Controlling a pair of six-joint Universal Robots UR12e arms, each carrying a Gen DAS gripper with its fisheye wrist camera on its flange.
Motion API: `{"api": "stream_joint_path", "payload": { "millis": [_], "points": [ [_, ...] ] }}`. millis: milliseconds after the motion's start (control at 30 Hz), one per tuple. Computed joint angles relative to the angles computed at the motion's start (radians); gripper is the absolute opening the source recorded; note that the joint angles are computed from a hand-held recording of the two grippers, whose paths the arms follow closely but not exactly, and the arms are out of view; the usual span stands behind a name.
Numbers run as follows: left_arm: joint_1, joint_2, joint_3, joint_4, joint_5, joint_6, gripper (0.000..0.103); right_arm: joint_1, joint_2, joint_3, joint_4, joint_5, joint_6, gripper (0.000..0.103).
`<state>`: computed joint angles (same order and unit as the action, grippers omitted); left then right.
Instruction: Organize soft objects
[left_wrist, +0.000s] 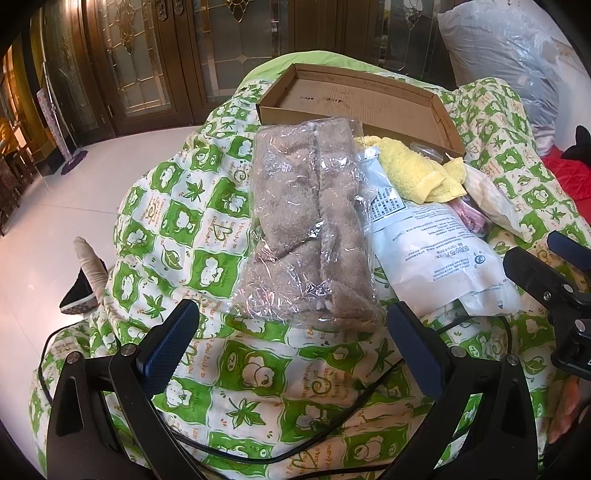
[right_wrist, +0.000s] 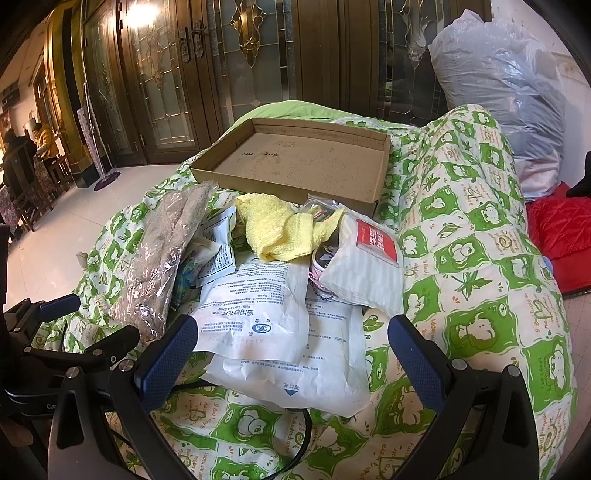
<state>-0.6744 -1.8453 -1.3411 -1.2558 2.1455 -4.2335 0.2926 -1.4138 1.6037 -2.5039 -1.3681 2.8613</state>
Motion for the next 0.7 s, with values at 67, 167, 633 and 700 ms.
{"api": "stream_joint_path", "payload": {
  "millis": [67,167,633,700],
  "points": [
    [0.0,0.0,0.0,0.0,0.0,0.0,0.103,0.0,0.0,0.0,0.0,0.0,0.0,0.103],
    [0.0,-0.002,0.004,-0.001,0.001,0.0,0.103,0.0,-0.001,0.0,0.001,0.0,0.0,0.103],
    [0.0,-0.001,0.004,0.0,0.001,0.0,0.103,0.0,0.0,-0.001,0.002,0.0,0.0,0.103],
    [0.0,-0.001,0.004,-0.001,0.001,0.0,0.103,0.0,0.0,0.0,0.002,0.0,0.0,0.103]
  ]
}}
